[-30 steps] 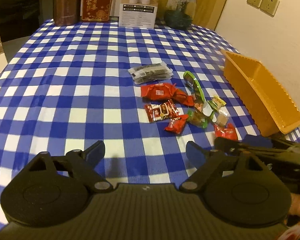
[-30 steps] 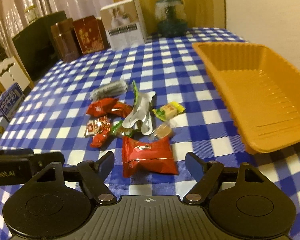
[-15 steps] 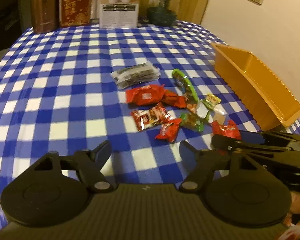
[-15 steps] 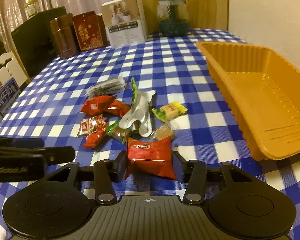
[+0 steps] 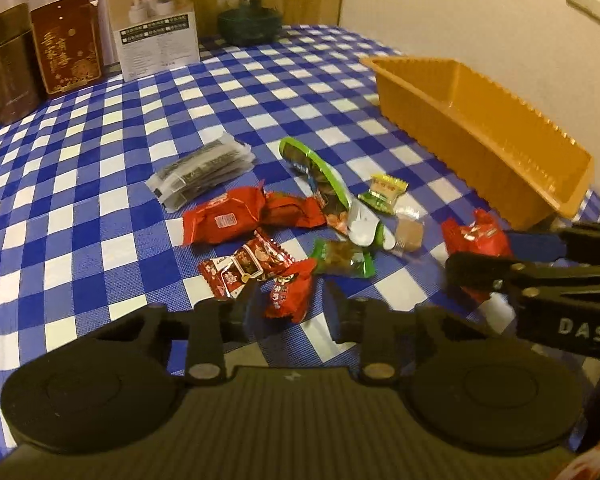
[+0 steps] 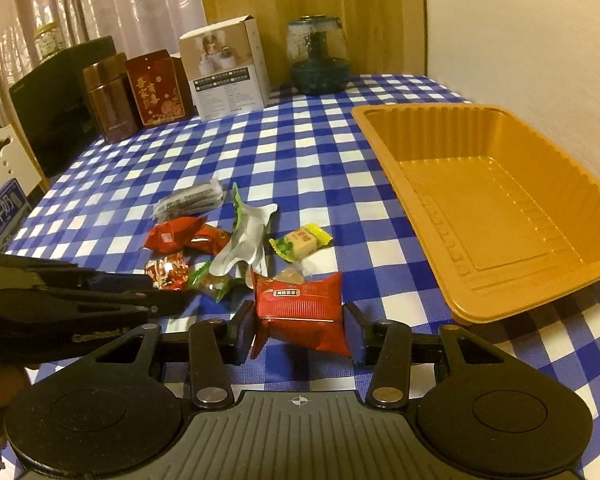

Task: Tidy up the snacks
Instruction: 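Grasp the large red snack bag with the right tool while the left tool grasps a small red candy, then carry both snacks over the orange tray and open both tools to drop them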

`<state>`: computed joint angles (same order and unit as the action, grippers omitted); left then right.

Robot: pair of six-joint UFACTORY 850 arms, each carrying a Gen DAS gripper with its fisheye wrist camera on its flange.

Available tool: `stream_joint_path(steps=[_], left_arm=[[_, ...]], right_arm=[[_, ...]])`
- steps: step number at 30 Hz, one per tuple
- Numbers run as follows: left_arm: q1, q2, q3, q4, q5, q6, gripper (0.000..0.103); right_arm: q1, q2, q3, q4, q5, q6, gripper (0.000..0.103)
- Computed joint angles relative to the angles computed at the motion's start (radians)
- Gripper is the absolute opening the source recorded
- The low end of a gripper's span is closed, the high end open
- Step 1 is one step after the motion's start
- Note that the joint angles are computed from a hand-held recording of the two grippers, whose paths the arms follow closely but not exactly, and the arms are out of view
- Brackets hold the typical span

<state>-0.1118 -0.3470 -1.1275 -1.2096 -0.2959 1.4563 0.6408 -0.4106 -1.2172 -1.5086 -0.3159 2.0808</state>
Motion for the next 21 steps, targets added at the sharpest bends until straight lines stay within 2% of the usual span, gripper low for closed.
stream_joint_path(steps=[2, 9, 15, 21], left_arm=[[-0.004, -0.006, -0.003, 0.042, 0.008, -0.043, 0.020], [-0.003, 0.029, 0.026, 0.029, 0.036, -0.091, 0.018], [-0.008, 0.098, 0.049, 0.001, 0.002, -0.127, 0.018], [-0.053, 0.137, 0.034, -0.057, -0.045, -0.141, 0.018]], right_arm=[[0.001, 0.002, 0.002, -0.006, 0.000, 0.005, 0.046], [0.006, 0.023, 0.013, -0.041, -0.005, 0.035, 0.046], [0.015, 0.076, 0.040, -0.121, -0.049, 0.097, 0.046], [-0.011, 0.156, 0.093, -0.142, -0.128, 0.120, 0.046]])
